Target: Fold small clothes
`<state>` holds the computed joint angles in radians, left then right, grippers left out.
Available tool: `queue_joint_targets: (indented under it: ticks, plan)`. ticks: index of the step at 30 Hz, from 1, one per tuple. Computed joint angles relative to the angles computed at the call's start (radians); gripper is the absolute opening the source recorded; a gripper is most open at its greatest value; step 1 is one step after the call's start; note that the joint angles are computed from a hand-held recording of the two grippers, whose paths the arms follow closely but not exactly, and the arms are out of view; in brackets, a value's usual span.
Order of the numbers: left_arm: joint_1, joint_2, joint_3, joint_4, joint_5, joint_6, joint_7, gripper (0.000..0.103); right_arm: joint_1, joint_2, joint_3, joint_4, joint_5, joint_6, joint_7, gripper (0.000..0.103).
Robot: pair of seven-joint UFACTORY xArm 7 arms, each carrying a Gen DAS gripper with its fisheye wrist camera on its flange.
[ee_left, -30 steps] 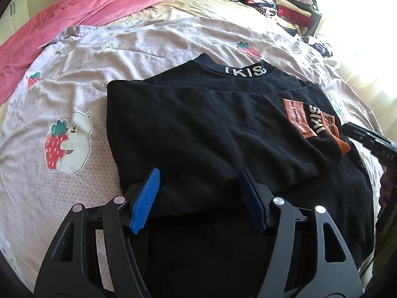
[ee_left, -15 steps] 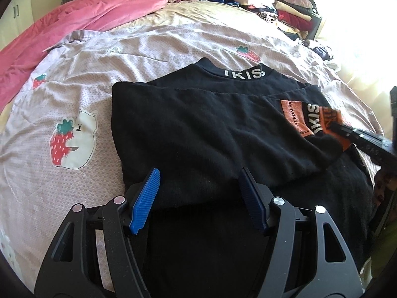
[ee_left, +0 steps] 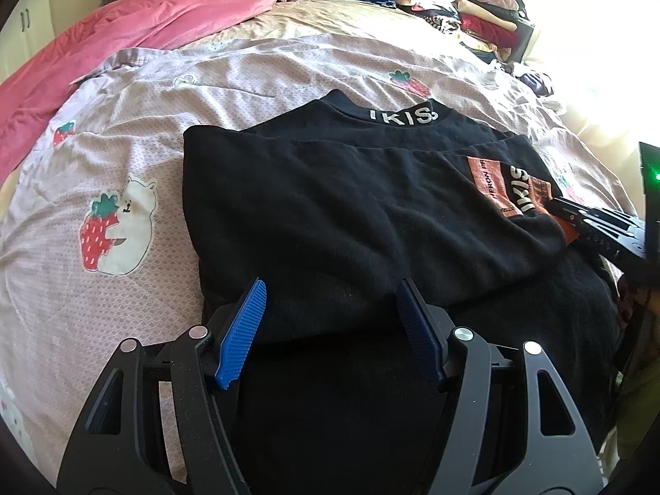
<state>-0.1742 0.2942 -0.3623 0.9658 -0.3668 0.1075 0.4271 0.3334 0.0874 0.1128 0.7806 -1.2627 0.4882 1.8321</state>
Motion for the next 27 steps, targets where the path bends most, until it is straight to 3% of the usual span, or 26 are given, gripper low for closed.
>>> queue_joint_targets:
  ticks: [2, 3, 4, 8, 10, 14, 20, 24, 27]
  plan:
    - [0.005, 0.000, -0.005, -0.002, -0.003, -0.003, 0.005, 0.058, 0.009, -0.050, 0.006, -0.027, -0.075, -0.005, 0.091, 0.026]
    - [0.004, 0.000, -0.004, -0.003, -0.003, -0.005, 0.004, 0.058, 0.010, -0.068, 0.016, -0.034, -0.106, -0.001, 0.126, 0.040]
    - [0.004, 0.000, -0.004, -0.004, -0.003, -0.004, 0.001, 0.058, 0.011, -0.080, 0.026, -0.035, -0.139, -0.009, 0.158, 0.041]
    - [0.003, -0.009, -0.004, -0.018, -0.002, -0.012, -0.003, 0.058, 0.019, -0.042, 0.053, 0.018, -0.146, -0.060, 0.102, 0.041]
    - [0.008, -0.014, -0.009, -0.024, -0.008, -0.013, -0.003, 0.058, 0.033, 0.005, 0.056, 0.056, -0.071, -0.054, 0.008, 0.040]
    - [0.009, -0.027, -0.011, -0.043, -0.013, -0.018, 0.000, 0.058, 0.051, 0.069, 0.031, 0.085, 0.052, -0.071, -0.072, 0.040]
    - [0.009, -0.037, -0.010, -0.057, -0.023, -0.020, 0.006, 0.058, 0.087, 0.080, -0.010, 0.079, 0.052, -0.079, -0.042, 0.041]
    - [-0.004, -0.048, 0.002, -0.072, -0.013, -0.025, -0.003, 0.058, 0.100, 0.034, -0.002, 0.050, 0.028, -0.061, -0.011, 0.042]
    - [0.027, -0.062, -0.031, -0.089, -0.053, -0.030, 0.028, 0.058, 0.098, -0.007, 0.014, 0.021, -0.004, -0.051, 0.032, 0.044]
